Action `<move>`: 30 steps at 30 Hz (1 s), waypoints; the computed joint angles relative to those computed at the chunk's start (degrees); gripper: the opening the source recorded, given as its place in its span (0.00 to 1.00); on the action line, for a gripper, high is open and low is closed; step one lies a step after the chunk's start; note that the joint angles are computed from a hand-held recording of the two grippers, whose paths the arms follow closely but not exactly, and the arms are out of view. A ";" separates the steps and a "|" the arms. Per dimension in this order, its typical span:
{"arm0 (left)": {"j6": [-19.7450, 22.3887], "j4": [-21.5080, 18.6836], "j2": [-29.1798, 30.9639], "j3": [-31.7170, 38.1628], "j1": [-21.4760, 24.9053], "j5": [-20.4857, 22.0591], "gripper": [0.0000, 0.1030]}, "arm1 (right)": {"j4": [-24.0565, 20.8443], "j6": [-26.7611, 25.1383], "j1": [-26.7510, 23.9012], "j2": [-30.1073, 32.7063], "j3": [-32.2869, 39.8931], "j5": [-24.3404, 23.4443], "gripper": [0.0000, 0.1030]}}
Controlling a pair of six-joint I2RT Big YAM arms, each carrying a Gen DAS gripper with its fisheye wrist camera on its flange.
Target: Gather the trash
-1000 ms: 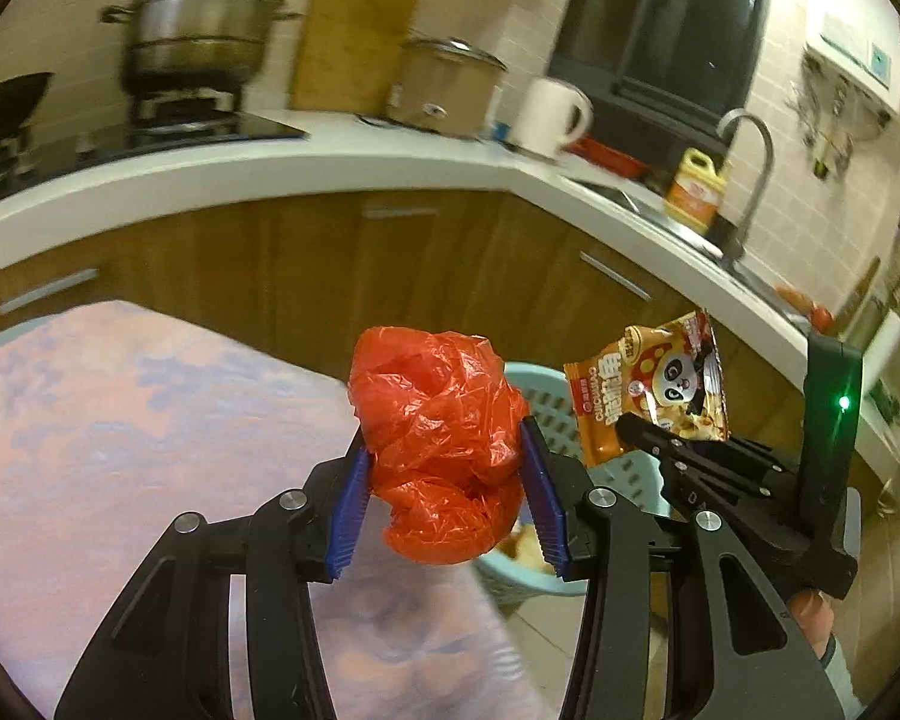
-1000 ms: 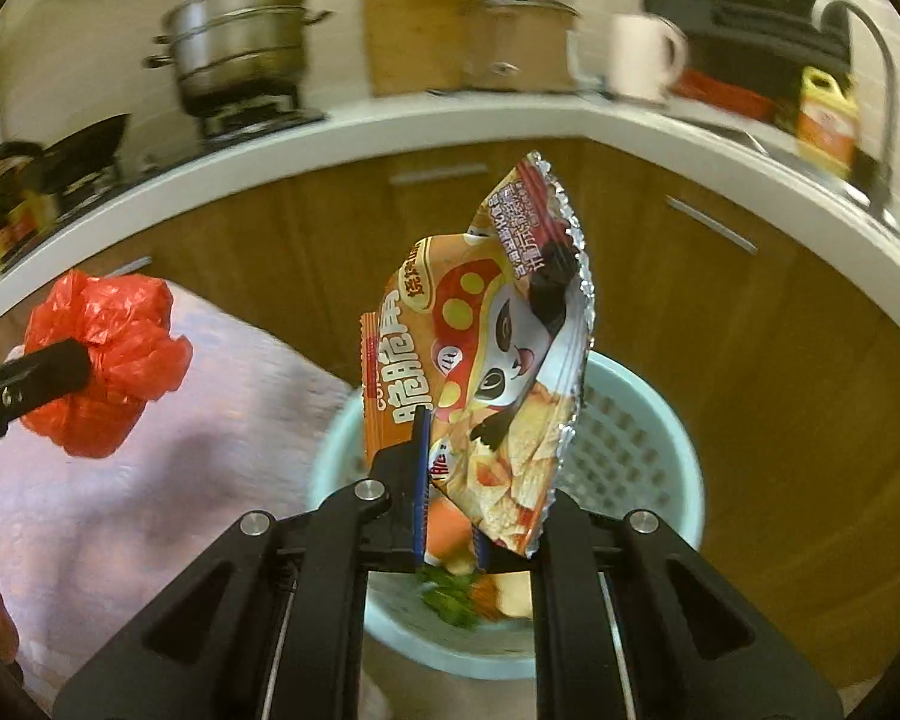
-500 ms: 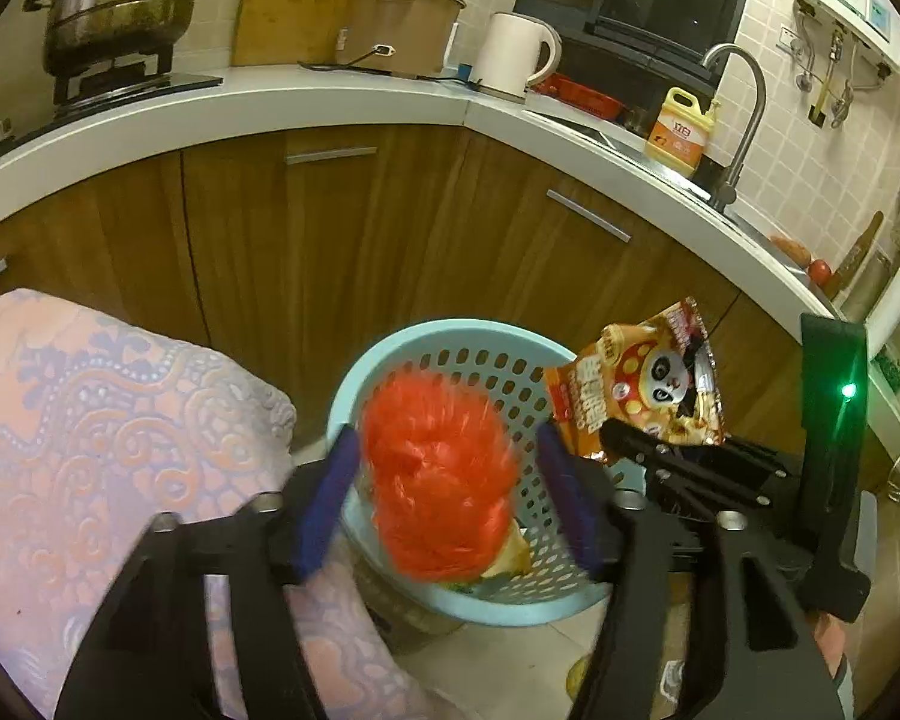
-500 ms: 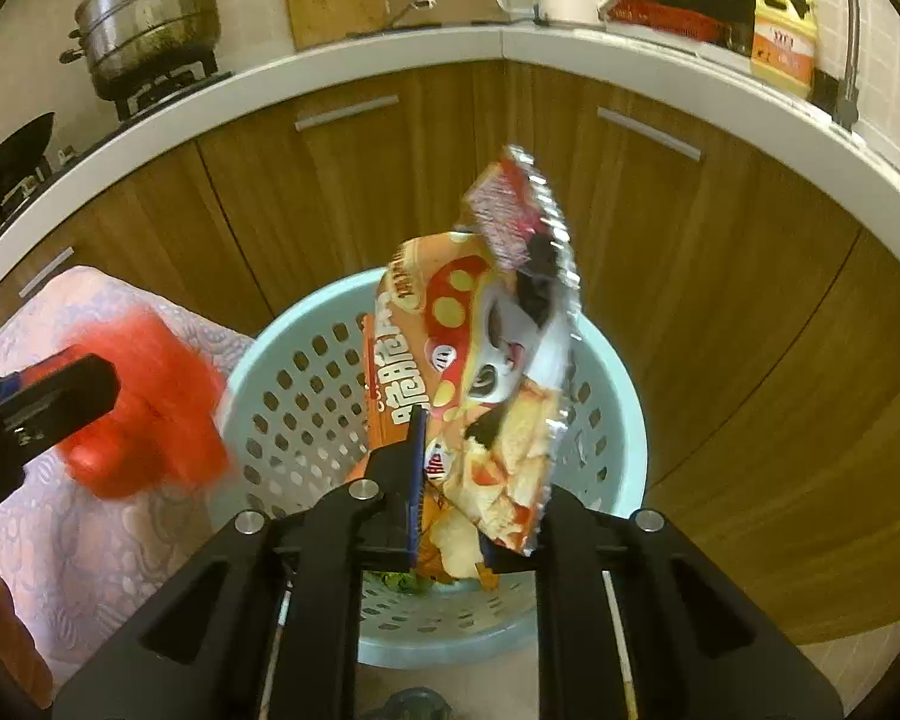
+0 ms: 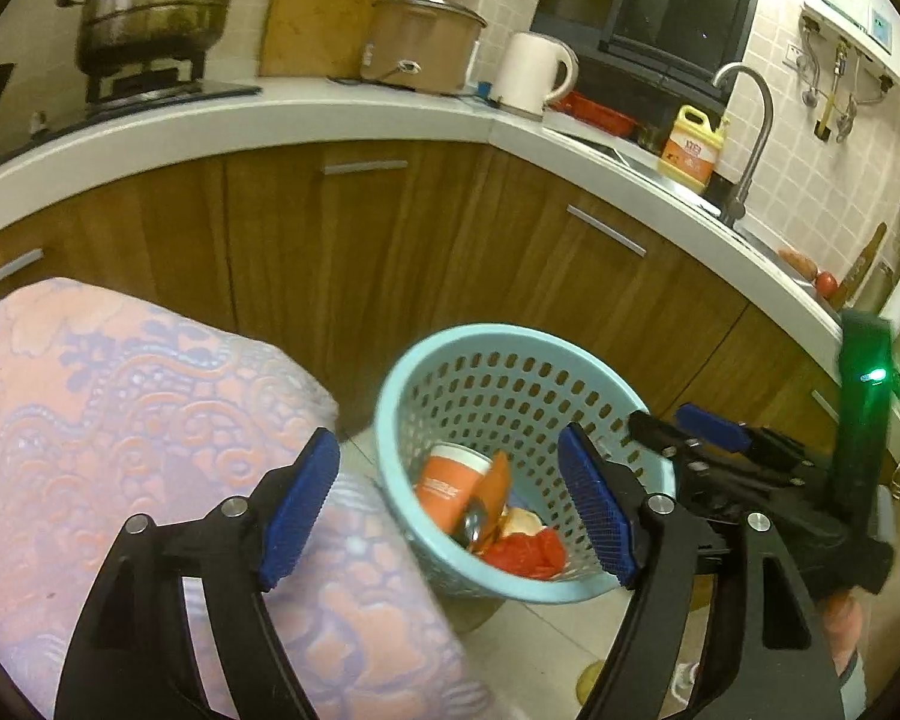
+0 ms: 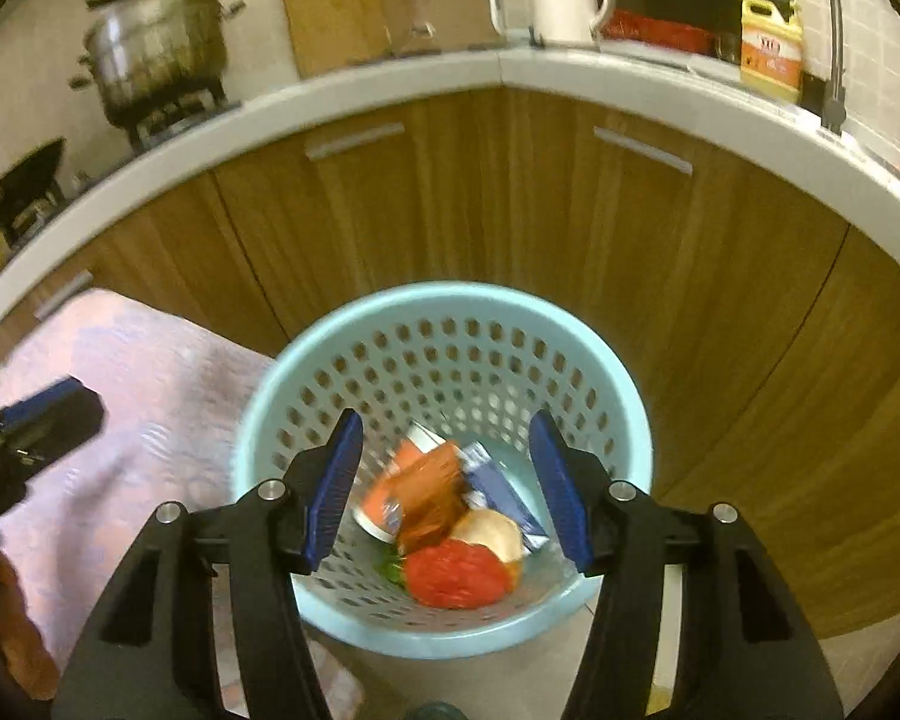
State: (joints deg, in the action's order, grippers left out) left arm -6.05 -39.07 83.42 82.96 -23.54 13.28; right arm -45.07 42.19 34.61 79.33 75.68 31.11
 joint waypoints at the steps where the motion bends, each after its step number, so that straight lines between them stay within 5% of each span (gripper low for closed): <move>1: 0.22 0.27 -0.63 -0.56 0.29 -0.16 0.75 | 0.00 -0.25 1.13 -0.07 0.43 1.58 0.53; 6: 1.71 3.32 -5.28 -5.08 2.45 -1.24 0.84 | 1.66 -0.12 4.94 -0.49 1.07 4.54 0.56; 13: 2.93 12.64 -9.27 -11.31 2.98 -9.67 0.86 | 0.70 1.19 9.19 1.64 2.78 12.10 0.59; 19: 3.20 14.10 -9.96 -12.41 3.23 -11.95 0.86 | 1.98 -1.63 13.01 3.24 4.29 20.48 0.59; 30: 6.21 14.74 -11.62 -13.16 4.22 -13.46 0.86 | 2.36 -4.26 14.84 4.55 6.45 24.23 0.59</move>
State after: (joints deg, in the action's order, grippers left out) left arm 0.16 -24.33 71.80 69.81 -19.32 -0.19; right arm -42.71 37.93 49.46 83.88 82.12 55.34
